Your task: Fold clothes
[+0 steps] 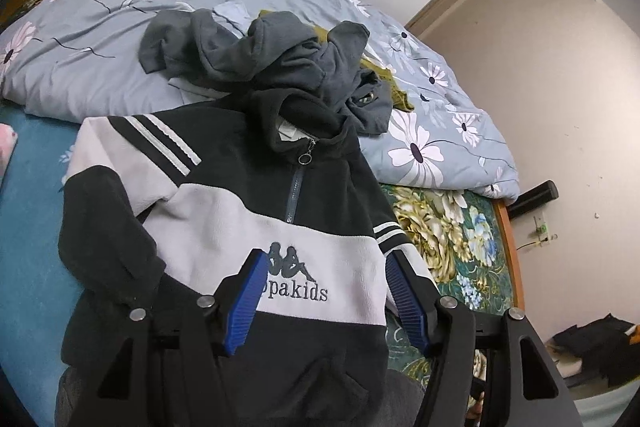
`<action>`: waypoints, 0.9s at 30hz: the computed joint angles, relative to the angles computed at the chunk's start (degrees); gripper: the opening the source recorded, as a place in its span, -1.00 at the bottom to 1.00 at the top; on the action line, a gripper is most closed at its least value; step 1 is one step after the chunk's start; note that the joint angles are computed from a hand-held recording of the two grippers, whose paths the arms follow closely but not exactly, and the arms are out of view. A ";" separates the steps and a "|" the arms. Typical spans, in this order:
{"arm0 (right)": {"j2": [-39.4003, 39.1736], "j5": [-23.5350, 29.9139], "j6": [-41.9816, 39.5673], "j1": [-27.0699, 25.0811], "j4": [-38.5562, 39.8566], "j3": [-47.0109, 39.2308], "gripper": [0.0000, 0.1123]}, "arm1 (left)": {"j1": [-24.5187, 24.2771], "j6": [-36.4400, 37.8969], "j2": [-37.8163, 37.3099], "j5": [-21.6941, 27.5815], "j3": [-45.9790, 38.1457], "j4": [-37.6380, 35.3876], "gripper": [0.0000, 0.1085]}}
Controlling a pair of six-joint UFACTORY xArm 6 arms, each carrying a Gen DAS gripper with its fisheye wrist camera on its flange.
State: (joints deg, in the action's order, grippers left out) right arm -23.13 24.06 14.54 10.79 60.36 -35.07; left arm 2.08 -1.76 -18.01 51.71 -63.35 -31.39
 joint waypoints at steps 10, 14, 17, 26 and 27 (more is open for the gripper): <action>-1.53 9.01 -19.56 -1.26 14.60 -1.53 -0.21 | -0.70 -0.51 -0.02 1.13 -0.60 1.90 0.20; -2.30 13.01 -22.03 -3.55 19.80 0.44 -0.21 | -0.89 -1.09 0.14 1.37 -0.71 2.81 0.20; -1.30 14.45 -24.02 -4.81 24.33 1.09 -0.19 | -1.33 -1.47 0.29 1.33 -0.86 3.55 0.20; 1.36 13.72 -32.37 -6.03 47.77 3.34 -0.18 | -1.95 -3.17 0.77 2.02 -1.71 5.60 0.20; 1.01 13.45 -32.41 -5.88 48.36 3.76 -0.18 | -1.94 -3.28 0.91 2.17 -1.79 5.66 0.20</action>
State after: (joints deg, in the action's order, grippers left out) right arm -22.12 37.51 -17.86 4.91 108.72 -31.30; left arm 0.14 -5.04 -17.10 53.87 -65.14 -25.73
